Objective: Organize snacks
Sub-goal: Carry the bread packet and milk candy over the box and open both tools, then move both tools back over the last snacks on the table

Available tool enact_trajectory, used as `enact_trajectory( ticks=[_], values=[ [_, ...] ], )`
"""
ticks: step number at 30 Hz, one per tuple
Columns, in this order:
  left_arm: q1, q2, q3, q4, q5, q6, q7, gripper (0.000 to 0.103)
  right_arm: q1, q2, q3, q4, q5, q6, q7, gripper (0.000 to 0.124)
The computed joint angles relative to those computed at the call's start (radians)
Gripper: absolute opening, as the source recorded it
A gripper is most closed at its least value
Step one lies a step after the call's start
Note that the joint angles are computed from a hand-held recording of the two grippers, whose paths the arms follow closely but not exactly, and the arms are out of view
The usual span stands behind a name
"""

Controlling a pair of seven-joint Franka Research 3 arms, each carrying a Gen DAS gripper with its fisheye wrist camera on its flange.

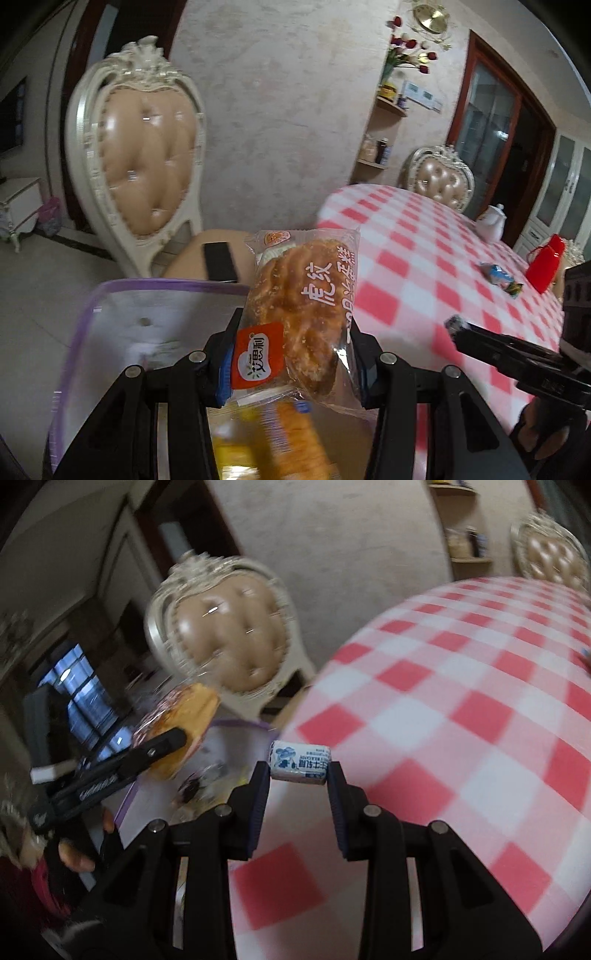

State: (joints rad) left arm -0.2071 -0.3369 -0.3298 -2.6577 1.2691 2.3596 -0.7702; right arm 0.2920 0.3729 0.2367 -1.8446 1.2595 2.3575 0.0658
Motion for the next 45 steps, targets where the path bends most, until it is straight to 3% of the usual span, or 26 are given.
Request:
enact_trajectory(
  ticks=[17, 20, 23, 26, 31, 35, 41, 45],
  values=[
    [0.010, -0.085, 0.012, -0.141, -0.281, -0.026, 0.132, 0.051, 0.064, -0.104, 0.002, -0.124, -0.088, -0.190, -0.175, 0.037],
    [0.013, -0.101, -0.006, -0.146, -0.324, -0.067, 0.107, 0.054, 0.075, -0.125, -0.003, -0.149, -0.059, -0.167, -0.231, 0.053],
    [0.009, -0.103, -0.032, -0.130, -0.318, -0.120, 0.105, 0.057, 0.066, -0.101, -0.018, -0.116, -0.027, -0.185, -0.189, 0.055],
    [0.000, -0.094, -0.043, -0.109, -0.293, -0.155, 0.094, 0.065, 0.056, -0.085, -0.023, -0.093, 0.006, -0.164, -0.166, 0.055],
    [-0.005, -0.015, -0.034, -0.031, -0.218, -0.138, 0.111, 0.068, 0.040, -0.067, -0.027, -0.062, 0.049, -0.099, -0.122, 0.056],
    [-0.024, 0.091, -0.033, 0.080, -0.162, -0.168, 0.168, 0.070, 0.041, -0.046, -0.029, -0.031, 0.071, 0.031, -0.076, 0.057],
    [-0.073, 0.211, -0.010, 0.217, -0.124, -0.226, 0.264, 0.076, 0.013, 0.001, -0.038, 0.031, 0.040, 0.151, 0.080, 0.059],
    [-0.097, 0.263, 0.008, 0.291, -0.095, -0.240, 0.316, 0.076, -0.033, 0.050, -0.039, 0.092, 0.007, 0.156, 0.197, 0.061]
  ],
)
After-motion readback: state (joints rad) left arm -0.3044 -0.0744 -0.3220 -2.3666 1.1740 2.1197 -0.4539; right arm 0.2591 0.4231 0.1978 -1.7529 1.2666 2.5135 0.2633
